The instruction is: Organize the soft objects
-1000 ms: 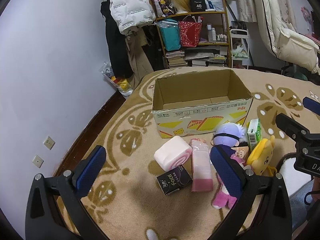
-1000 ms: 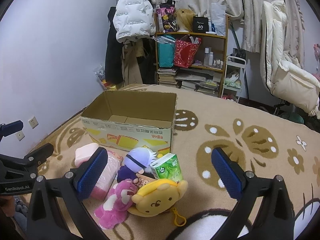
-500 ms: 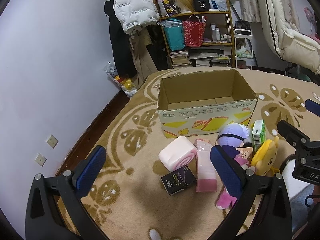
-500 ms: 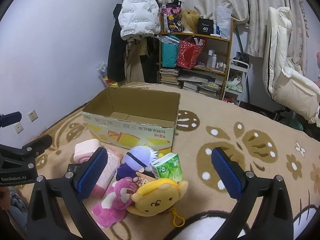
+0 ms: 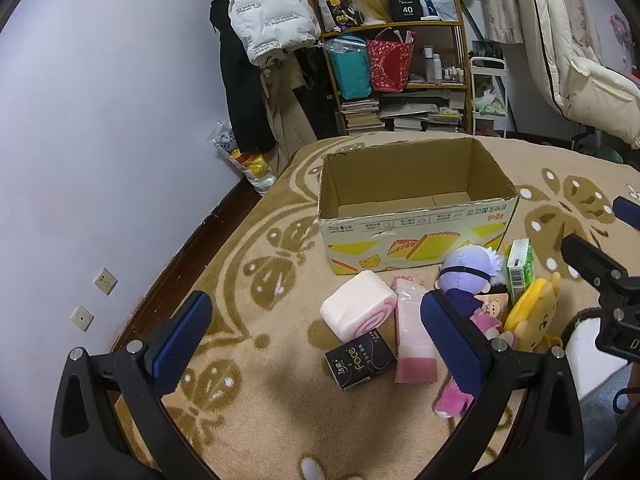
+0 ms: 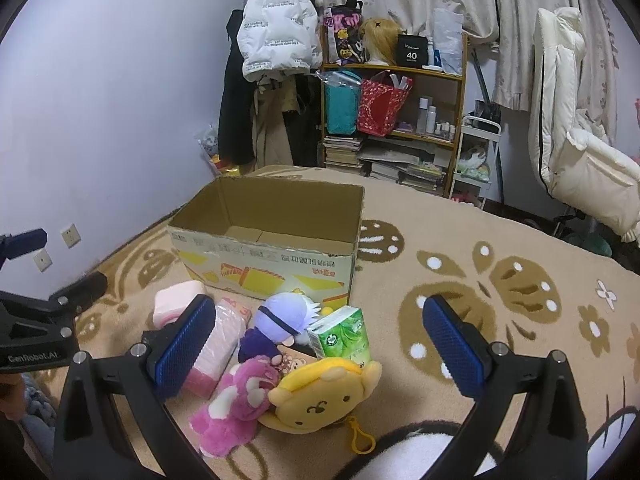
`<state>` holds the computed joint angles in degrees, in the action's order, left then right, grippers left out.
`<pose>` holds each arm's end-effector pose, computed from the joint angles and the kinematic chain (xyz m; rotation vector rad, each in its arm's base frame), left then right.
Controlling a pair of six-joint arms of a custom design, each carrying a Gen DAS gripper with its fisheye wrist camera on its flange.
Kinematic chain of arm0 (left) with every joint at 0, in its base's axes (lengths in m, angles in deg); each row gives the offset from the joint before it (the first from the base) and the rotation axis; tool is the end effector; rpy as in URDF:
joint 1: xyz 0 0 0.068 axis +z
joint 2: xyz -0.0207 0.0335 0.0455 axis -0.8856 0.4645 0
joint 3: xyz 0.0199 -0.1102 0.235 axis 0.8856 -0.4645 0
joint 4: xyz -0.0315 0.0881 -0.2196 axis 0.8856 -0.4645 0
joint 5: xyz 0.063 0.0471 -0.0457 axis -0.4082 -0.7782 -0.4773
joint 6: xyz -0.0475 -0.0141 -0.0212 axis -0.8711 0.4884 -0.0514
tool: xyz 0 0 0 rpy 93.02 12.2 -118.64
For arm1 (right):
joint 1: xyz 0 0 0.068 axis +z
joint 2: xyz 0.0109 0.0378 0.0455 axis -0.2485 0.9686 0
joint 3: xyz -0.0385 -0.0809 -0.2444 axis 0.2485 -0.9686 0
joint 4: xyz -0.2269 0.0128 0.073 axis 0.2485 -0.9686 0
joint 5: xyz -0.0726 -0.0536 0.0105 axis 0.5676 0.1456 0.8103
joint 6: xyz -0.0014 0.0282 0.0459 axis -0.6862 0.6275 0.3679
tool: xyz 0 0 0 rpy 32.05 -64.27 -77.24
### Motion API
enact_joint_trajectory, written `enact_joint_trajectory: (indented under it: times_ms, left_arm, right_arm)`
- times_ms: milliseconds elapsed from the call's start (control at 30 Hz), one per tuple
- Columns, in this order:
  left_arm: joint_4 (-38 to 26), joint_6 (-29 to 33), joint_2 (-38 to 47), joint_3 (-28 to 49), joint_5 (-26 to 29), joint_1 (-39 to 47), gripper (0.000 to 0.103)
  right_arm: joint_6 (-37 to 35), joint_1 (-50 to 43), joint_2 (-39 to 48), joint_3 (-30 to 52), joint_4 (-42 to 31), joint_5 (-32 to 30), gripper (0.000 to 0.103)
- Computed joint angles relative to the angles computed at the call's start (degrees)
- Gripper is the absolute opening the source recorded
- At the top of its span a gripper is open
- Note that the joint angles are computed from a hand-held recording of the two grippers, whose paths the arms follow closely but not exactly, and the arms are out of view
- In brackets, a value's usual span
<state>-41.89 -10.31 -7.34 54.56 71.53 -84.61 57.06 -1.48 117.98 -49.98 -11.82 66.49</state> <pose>0.1952 -0.0701 0.2160 0.4227 2.2295 0.1531 0.1444 0.0235 0.1896 0.1580 2.1621 -0.0323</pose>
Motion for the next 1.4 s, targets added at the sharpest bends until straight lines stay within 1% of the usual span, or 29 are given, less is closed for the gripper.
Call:
enact_joint_trajectory:
  times_ms: [1000,1200,1400]
  left_arm:
    - [0.54,0.39,0.16,-0.30,0.32,1.16,0.103]
    - [-0.32,-0.14,1.22,0.48,1.96,2.26,0.103]
    - [0.10,-0.25,3.16,1.44,1.17,2.66,0.103]
  right_arm:
    - [0.60,0.89,0.28,-0.47,0.75,1.02,0.103]
    - [1.49,0.55,1.89,-0.08,0.56,1.34,0.103]
    - [2.32,-3.25,4.31,0.71,0.31,-2.65,0.103]
